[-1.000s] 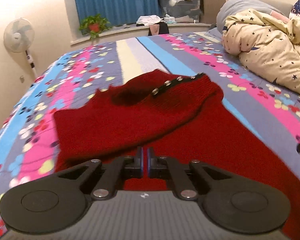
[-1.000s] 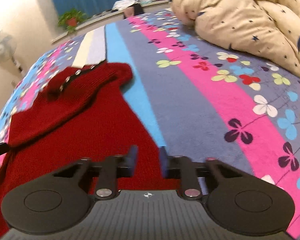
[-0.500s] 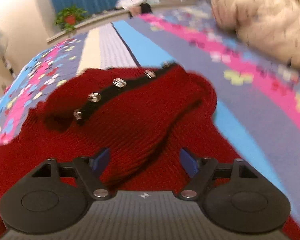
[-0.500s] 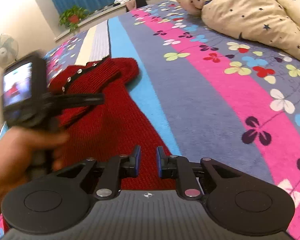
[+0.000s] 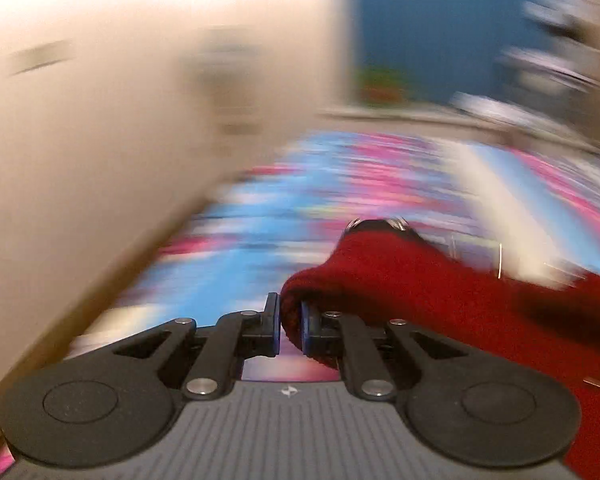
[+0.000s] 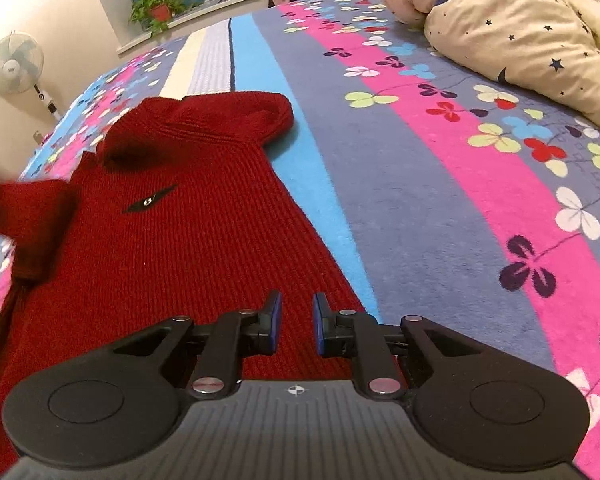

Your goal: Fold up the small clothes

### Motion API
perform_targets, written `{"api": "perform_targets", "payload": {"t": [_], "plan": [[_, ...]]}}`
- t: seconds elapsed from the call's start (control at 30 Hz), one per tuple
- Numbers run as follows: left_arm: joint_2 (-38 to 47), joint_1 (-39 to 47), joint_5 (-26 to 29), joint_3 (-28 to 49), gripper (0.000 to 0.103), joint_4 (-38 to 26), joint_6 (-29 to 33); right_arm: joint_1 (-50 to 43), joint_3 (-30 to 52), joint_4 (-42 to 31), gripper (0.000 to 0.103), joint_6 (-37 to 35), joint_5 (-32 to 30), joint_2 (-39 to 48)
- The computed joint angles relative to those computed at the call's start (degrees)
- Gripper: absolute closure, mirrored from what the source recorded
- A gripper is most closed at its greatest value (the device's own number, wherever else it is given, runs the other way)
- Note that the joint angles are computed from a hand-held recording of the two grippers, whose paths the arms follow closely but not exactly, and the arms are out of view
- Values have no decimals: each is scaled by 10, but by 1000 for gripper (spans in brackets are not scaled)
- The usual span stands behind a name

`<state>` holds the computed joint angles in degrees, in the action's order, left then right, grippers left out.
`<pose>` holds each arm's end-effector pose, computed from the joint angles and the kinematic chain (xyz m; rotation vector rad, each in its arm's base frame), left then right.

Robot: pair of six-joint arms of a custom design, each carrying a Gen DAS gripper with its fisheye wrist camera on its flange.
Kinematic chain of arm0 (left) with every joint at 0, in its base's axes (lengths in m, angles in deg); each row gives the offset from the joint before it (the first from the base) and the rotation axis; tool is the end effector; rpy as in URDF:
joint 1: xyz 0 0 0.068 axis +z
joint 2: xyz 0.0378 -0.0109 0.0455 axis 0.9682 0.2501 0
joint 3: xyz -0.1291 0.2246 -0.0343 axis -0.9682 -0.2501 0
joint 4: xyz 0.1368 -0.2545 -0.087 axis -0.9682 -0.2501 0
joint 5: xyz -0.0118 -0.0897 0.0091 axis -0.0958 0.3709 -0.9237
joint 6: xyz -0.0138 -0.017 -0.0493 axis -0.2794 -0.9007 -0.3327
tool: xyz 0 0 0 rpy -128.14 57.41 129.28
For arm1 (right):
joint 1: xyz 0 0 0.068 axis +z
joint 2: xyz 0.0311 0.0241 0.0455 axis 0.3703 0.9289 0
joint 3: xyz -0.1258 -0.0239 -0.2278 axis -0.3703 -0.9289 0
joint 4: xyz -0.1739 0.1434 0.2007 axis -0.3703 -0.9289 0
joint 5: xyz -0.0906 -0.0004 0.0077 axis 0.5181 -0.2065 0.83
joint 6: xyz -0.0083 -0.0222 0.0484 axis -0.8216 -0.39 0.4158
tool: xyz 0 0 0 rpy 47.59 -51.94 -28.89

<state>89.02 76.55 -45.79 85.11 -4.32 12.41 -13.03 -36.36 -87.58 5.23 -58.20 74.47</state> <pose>0.3482 0.0161 0.2014 -0.2351 2.0832 0.2780 0.0892 -0.0496 0.2002 0.5982 2.3596 0.0813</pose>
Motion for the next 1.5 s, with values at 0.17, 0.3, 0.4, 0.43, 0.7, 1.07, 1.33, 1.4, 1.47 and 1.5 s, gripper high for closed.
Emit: {"api": "perform_targets", "payload": {"t": [0.17, 0.3, 0.4, 0.43, 0.7, 1.07, 1.33, 1.4, 1.47, 1.5], "plan": [[12, 189, 8, -35, 79, 13, -86, 58, -12, -14, 85, 19, 55, -30], [8, 146, 92, -36, 63, 32, -92, 147, -27, -11, 85, 67, 118, -42], [62, 86, 144, -6, 62, 21, -68, 191, -34, -1, 85, 106, 139, -53], [82, 78, 172, 9, 62, 8, -83, 201, -36, 3, 85, 117, 143, -57], [236, 23, 183, 108, 62, -106, -70, 158, -35, 176, 85, 118, 86, 23], [117, 4, 160, 38, 61, -80, -72, 69, 82, 646, 54, 141, 13, 559], [104, -102, 159, -7, 57, -34, 30, 69, 184, 720, 46, 150, -2, 775], [129, -112, 154, 10, 58, -64, 40, 68, 190, 739, 45, 152, -19, 796], [149, -122, 131, 17, 58, -69, 50, 65, 196, 749, 45, 160, -40, 808], [153, -126, 124, 17, 57, -66, 57, 63, 197, 753, 47, 163, -54, 811]]}}
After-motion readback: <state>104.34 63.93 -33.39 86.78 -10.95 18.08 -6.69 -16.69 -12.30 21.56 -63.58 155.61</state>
